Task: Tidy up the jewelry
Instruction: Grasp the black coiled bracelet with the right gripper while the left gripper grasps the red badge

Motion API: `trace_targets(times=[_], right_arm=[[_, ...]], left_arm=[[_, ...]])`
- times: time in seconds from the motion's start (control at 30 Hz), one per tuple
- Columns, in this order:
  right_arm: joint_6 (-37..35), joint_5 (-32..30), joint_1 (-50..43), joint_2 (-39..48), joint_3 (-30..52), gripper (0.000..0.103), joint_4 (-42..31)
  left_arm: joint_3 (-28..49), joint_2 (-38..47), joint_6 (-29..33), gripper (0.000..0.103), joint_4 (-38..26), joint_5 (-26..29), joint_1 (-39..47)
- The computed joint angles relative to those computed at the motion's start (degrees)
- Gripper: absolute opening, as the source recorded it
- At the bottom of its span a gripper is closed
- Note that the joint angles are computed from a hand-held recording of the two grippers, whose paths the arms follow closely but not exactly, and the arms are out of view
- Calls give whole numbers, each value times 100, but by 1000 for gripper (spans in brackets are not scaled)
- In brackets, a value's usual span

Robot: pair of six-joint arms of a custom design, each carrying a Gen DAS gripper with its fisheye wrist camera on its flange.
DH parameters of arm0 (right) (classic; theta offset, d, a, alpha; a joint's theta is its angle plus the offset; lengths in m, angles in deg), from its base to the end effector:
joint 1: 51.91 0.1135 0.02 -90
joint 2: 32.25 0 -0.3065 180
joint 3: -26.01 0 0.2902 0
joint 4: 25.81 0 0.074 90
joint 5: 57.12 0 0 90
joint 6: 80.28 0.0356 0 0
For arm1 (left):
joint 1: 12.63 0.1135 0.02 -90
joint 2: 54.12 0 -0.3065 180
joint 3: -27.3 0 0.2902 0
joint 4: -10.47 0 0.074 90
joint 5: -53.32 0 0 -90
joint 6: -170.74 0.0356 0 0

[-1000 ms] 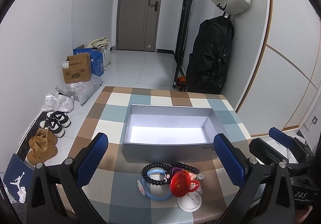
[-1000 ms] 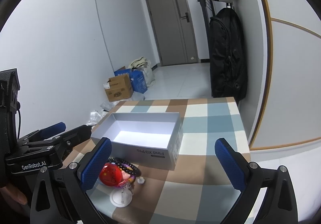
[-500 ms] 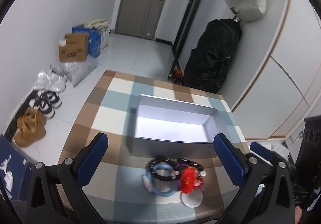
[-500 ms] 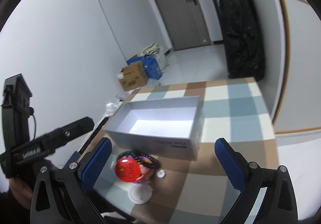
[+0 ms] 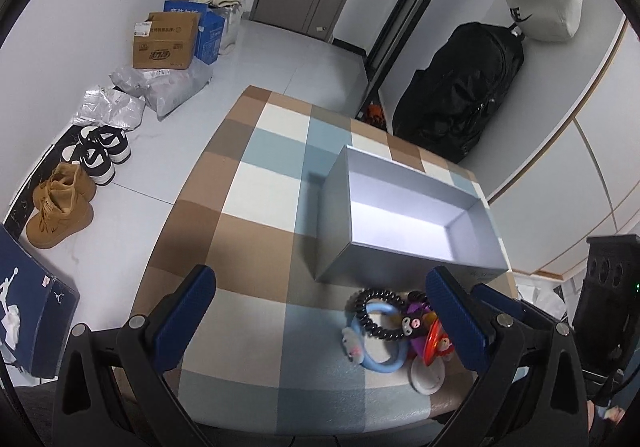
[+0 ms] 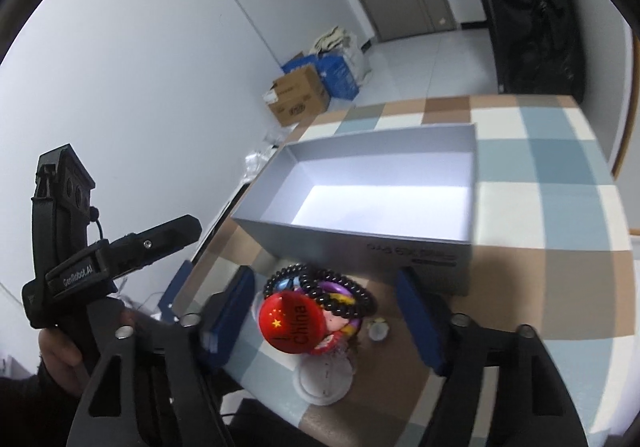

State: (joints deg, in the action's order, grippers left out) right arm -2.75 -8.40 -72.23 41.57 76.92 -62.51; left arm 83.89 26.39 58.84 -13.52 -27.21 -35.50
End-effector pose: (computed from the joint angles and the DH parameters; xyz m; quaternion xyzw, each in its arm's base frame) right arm 0.2453 -0.0658 0.2080 -0.0304 0.9073 0.2571 0.3313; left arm 0.2814 -0.1251 0.2172 0.0375 0.9298 -0.2075 0.3016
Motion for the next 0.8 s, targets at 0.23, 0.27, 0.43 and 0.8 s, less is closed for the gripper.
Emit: trace_targets(times=[0.23, 0.27, 0.43, 0.8], right_arm=[[-254, 272, 305, 258, 156, 35, -239], [-255, 292, 306, 319, 179, 29, -268], [-203, 101, 165, 564, 310, 17, -358], [-128, 106, 97, 433, 279, 9, -255]], left_arm=[[92, 163, 106, 102, -102, 273, 136], [92, 173, 130, 102, -98, 278, 138], [91, 188, 242, 102, -114, 332, 119], [-6, 116, 281, 101, -296, 1439, 173]])
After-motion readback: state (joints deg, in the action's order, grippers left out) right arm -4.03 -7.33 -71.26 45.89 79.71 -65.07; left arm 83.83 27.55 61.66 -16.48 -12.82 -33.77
